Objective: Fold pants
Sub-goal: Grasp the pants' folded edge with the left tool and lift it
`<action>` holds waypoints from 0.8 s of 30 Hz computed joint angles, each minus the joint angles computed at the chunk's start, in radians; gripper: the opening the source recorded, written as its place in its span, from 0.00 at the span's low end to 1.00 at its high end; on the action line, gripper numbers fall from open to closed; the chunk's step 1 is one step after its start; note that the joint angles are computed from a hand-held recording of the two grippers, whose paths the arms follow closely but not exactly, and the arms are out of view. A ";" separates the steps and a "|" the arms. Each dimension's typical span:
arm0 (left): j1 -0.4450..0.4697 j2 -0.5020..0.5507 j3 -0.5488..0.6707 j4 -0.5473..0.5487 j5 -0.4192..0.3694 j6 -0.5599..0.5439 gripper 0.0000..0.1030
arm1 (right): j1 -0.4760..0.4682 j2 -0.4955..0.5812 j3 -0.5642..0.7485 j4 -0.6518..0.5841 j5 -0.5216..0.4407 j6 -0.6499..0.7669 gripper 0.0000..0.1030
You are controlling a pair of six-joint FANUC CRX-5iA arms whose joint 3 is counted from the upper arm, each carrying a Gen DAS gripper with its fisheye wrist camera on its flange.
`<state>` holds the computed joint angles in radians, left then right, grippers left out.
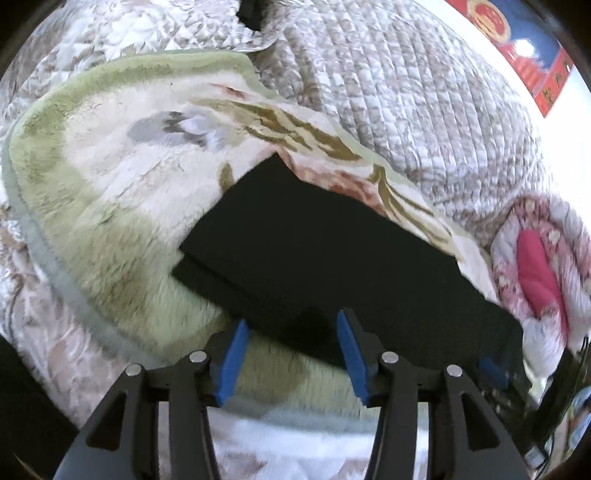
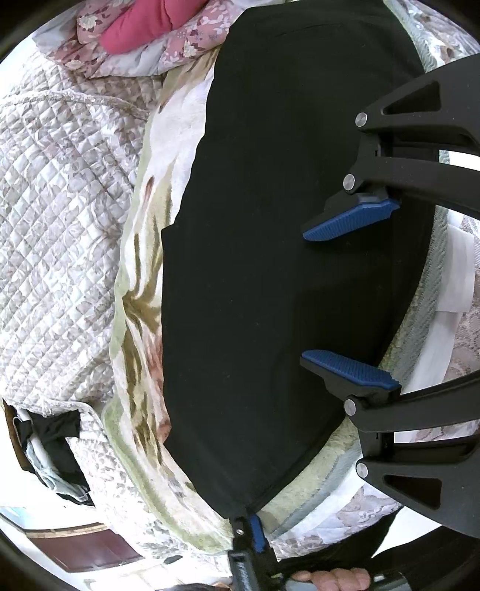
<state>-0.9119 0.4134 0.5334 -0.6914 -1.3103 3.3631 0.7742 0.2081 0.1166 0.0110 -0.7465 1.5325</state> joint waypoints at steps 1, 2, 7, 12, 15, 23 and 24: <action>0.005 0.002 0.001 -0.002 0.001 0.008 0.50 | 0.000 -0.002 -0.001 -0.001 0.005 -0.003 0.60; 0.008 0.005 0.006 -0.007 -0.002 0.013 0.50 | -0.003 -0.003 0.000 -0.004 0.007 -0.001 0.60; 0.022 0.042 0.060 -0.021 -0.050 -0.041 0.46 | -0.010 -0.003 0.006 -0.006 0.009 -0.015 0.60; 0.046 0.056 0.090 0.005 -0.089 -0.095 0.10 | -0.025 -0.002 0.012 -0.009 0.015 -0.047 0.60; 0.040 0.061 0.123 -0.014 -0.094 -0.148 0.07 | -0.037 -0.005 0.015 -0.012 0.021 -0.075 0.60; 0.045 0.165 0.354 -0.024 -0.003 -0.473 0.06 | -0.070 -0.029 -0.009 0.034 0.074 -0.204 0.60; 0.053 0.190 0.394 -0.002 0.021 -0.528 0.06 | -0.075 -0.034 -0.017 0.054 0.086 -0.236 0.60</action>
<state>-0.8588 0.6030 0.9270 -0.6932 -1.2896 2.8354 0.6991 0.1740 0.0996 0.0652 -0.6607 1.2960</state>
